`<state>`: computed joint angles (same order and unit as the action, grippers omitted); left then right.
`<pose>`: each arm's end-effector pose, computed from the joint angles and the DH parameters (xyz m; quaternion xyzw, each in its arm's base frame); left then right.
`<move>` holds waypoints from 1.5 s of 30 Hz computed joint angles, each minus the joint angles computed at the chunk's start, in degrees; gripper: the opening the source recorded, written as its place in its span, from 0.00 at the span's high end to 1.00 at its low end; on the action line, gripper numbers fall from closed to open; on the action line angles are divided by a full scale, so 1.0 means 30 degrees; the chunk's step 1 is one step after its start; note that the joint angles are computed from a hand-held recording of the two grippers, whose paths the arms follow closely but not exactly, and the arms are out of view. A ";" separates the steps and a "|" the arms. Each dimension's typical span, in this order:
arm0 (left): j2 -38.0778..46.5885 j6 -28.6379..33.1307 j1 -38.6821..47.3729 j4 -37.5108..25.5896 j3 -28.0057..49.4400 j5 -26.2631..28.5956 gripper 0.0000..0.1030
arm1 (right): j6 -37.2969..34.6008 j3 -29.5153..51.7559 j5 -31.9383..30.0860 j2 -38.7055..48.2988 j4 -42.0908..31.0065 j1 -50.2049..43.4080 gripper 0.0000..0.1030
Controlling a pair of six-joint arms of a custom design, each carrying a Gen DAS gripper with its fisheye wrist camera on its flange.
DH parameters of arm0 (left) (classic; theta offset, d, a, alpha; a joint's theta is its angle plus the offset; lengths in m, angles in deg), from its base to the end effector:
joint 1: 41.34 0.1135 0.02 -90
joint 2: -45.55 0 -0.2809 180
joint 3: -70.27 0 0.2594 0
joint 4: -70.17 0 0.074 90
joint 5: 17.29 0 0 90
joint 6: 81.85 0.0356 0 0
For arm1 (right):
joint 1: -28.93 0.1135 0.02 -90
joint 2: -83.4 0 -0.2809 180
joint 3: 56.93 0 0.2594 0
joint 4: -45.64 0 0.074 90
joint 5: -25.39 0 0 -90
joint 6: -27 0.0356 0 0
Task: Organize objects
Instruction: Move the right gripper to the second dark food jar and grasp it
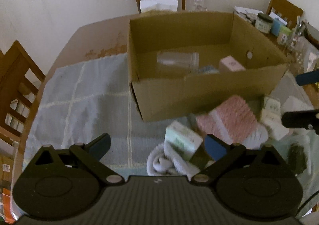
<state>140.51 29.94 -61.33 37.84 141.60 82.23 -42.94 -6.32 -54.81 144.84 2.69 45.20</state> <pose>0.3203 -0.1228 0.1990 0.3625 0.8816 -0.0748 0.2929 0.1984 0.0516 0.2235 0.0579 0.9456 0.0194 0.3196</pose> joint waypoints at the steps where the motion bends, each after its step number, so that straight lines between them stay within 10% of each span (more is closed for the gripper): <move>1: 0.0107 0.0020 0.0101 0.0188 -0.0187 0.0053 0.03 | 0.0614 -0.0399 0.0677 -0.0130 0.0172 0.0567 0.00; 13: 0.0815 0.0637 0.1257 0.1134 -0.1260 0.0437 0.03 | 0.7616 -0.2714 0.3373 0.0171 -0.0077 0.5619 0.00; 45: -0.0947 0.3874 0.3769 -0.1022 -0.2723 0.3192 0.03 | 1.1311 -0.4203 0.1180 -0.0070 -0.1842 0.8050 0.00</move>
<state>137.67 41.56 -50.02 34.77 133.43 91.81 -9.01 -18.93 -51.27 144.63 -2.83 69.34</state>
